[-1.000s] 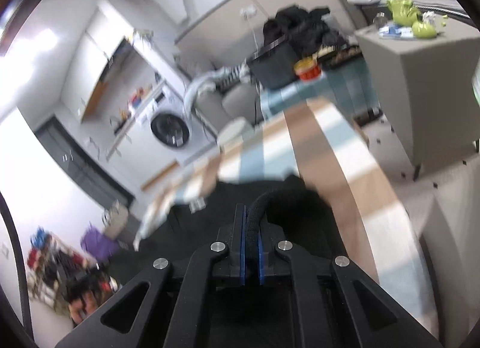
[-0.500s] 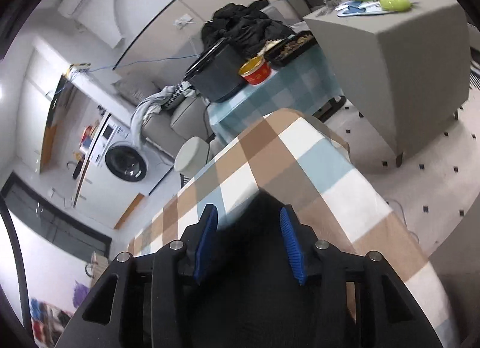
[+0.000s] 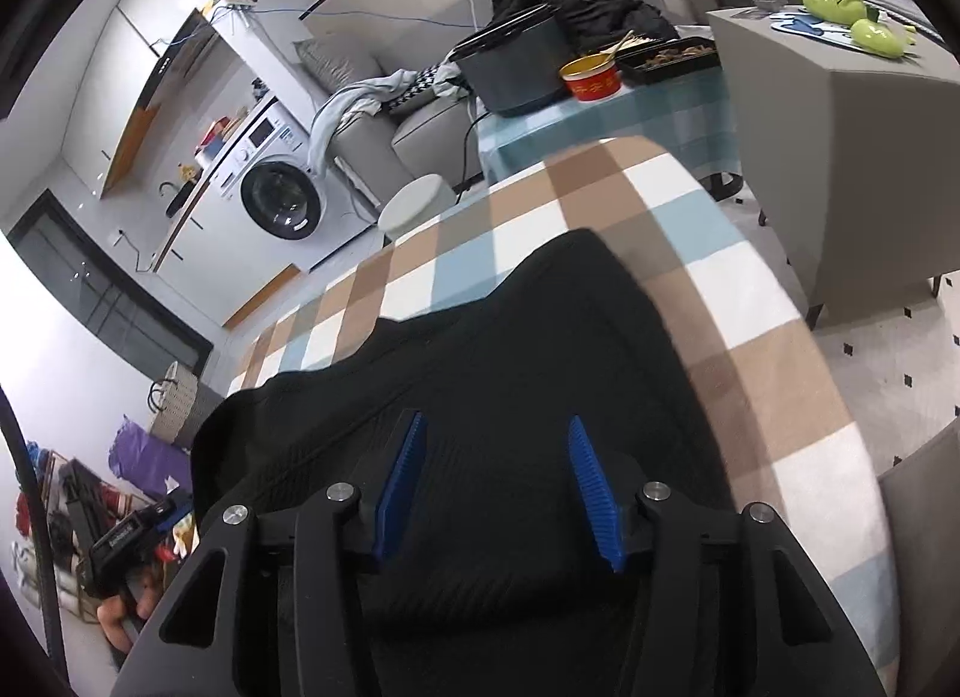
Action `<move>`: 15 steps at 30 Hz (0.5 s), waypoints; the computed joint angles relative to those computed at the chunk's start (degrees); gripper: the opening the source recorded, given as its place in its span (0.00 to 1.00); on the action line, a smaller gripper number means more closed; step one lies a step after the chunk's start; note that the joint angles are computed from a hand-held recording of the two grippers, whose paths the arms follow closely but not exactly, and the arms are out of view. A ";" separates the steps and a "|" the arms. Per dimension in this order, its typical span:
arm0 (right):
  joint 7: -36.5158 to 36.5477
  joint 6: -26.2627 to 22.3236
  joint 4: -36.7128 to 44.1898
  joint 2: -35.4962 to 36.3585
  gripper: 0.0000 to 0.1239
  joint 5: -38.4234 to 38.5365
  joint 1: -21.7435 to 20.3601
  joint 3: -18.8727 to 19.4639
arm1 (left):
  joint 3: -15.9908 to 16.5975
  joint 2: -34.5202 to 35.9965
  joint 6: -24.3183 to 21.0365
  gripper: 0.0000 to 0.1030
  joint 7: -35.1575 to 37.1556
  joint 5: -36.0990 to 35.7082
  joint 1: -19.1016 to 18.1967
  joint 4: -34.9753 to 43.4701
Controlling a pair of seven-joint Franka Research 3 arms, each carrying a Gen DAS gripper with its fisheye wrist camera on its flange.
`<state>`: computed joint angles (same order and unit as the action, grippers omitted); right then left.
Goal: Fold small clothes
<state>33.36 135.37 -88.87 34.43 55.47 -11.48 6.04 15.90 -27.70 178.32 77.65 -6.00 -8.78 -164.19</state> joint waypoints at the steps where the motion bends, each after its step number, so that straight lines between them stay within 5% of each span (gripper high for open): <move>1: -0.53 0.32 -0.77 -0.46 0.42 0.15 -0.03 0.08 | -0.66 1.61 0.19 0.54 -0.04 0.24 -0.22 0.88; 3: -1.25 0.98 -1.56 -0.78 0.42 0.07 0.22 0.02 | 0.49 4.51 1.76 0.11 -0.13 -0.80 -2.68 2.22; 4: -1.06 1.06 -1.57 -0.77 0.42 -0.27 0.42 -0.16 | 2.72 5.53 1.78 0.00 0.59 -1.41 -5.06 3.09; 10: -1.04 1.81 -2.64 -1.72 0.42 1.18 -0.49 -0.53 | 21.03 4.48 13.87 0.00 0.98 -2.94 -21.29 5.33; 13: -0.54 2.74 -2.50 -1.90 0.42 1.83 -0.96 -0.87 | 25.16 6.39 21.78 0.01 -6.20 -2.41 -22.83 6.73; 15: 0.23 3.32 -2.31 -1.81 0.42 1.54 -0.98 -1.24 | 24.04 8.72 20.50 0.14 -8.50 -7.42 -20.71 8.54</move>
